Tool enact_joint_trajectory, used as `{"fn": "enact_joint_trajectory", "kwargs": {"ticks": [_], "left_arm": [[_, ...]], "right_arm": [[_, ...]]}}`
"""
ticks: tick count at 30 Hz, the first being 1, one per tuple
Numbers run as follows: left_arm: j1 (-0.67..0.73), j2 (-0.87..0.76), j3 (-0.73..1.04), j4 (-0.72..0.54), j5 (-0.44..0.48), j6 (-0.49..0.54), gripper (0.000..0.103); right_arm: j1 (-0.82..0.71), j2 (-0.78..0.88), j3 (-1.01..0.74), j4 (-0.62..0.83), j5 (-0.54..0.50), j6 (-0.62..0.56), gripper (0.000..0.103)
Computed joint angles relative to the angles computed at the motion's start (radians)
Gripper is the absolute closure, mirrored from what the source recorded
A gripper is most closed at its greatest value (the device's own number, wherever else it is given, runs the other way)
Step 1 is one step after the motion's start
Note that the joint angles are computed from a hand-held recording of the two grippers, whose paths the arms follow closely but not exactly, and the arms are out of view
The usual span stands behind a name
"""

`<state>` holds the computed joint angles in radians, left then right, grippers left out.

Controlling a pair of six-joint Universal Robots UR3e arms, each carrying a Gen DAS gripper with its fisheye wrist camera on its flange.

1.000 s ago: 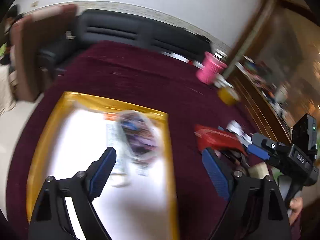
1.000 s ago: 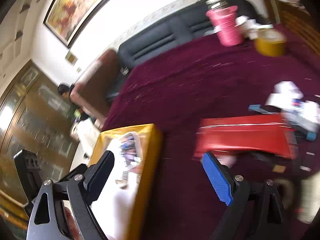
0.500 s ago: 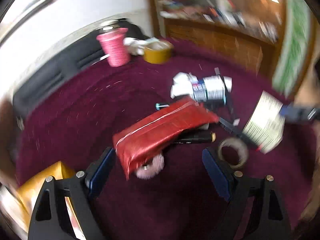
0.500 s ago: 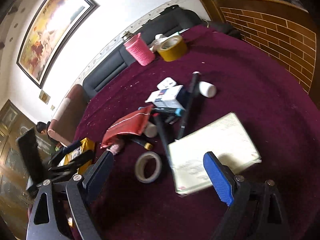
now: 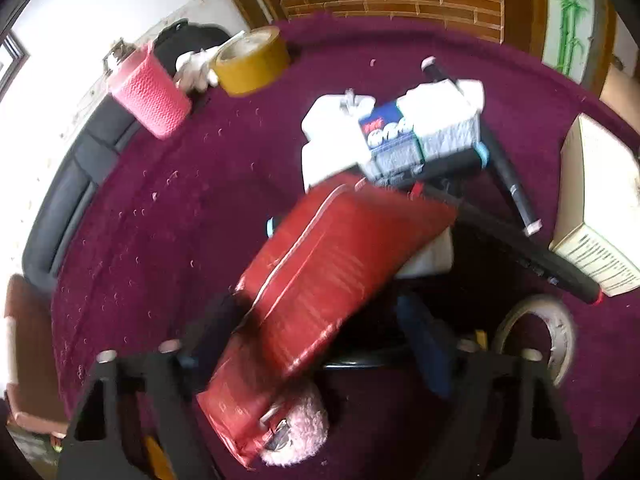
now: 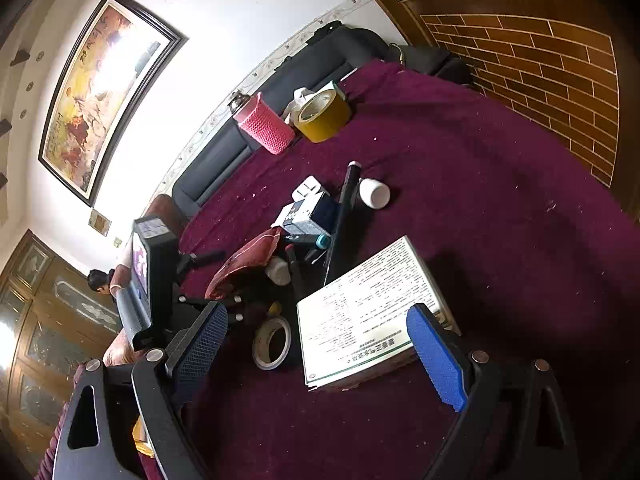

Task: Organize objects
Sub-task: 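Grasp the red pouch with the left gripper, then lift the red pouch with the left gripper while the right gripper grasps the pink plush toy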

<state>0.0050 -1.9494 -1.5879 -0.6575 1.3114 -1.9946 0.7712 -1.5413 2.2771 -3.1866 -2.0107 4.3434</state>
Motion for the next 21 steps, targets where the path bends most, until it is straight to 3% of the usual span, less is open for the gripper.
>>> {"fn": "enact_joint_trajectory", "kwargs": {"ticks": [1,2,4,5,11,18,19,20,21], "left_arm": [[0.003,0.01,-0.028,0.045,0.008,0.0,0.058],[0.014,0.016,-0.015,0.018,-0.001,-0.008,0.065],[0.073,0.029,0.077,-0.177,-0.086,-0.038,0.072],[0.09,0.038,0.087,-0.214,-0.111,-0.038,0.077],[0.186,0.111,0.068,-0.303,-0.195,-0.047,0.083],[0.419,0.329,0.006,-0.633,-0.399,0.087,0.086],[0.463,0.362,-0.001,-0.698,-0.425,0.118,0.091],[0.5,0.388,-0.003,-0.755,-0.447,0.147,0.103],[0.543,0.413,0.0,-0.822,-0.471,0.182,0.103]], "right_arm": [[-0.003,-0.003,-0.001,0.008,0.001,0.0,0.009],[-0.007,-0.007,0.0,0.016,0.003,0.0,0.009],[-0.014,-0.008,-0.004,0.028,0.005,0.001,0.009],[-0.018,-0.004,-0.011,0.034,0.01,-0.001,0.009],[-0.013,0.049,-0.093,0.067,0.034,-0.028,0.009],[0.003,0.095,-0.304,0.268,0.041,-0.148,0.009],[0.005,0.114,-0.359,0.324,0.043,-0.171,0.009],[0.007,0.139,-0.419,0.381,0.046,-0.192,0.009],[0.006,0.166,-0.476,0.429,0.056,-0.21,0.009]]}}
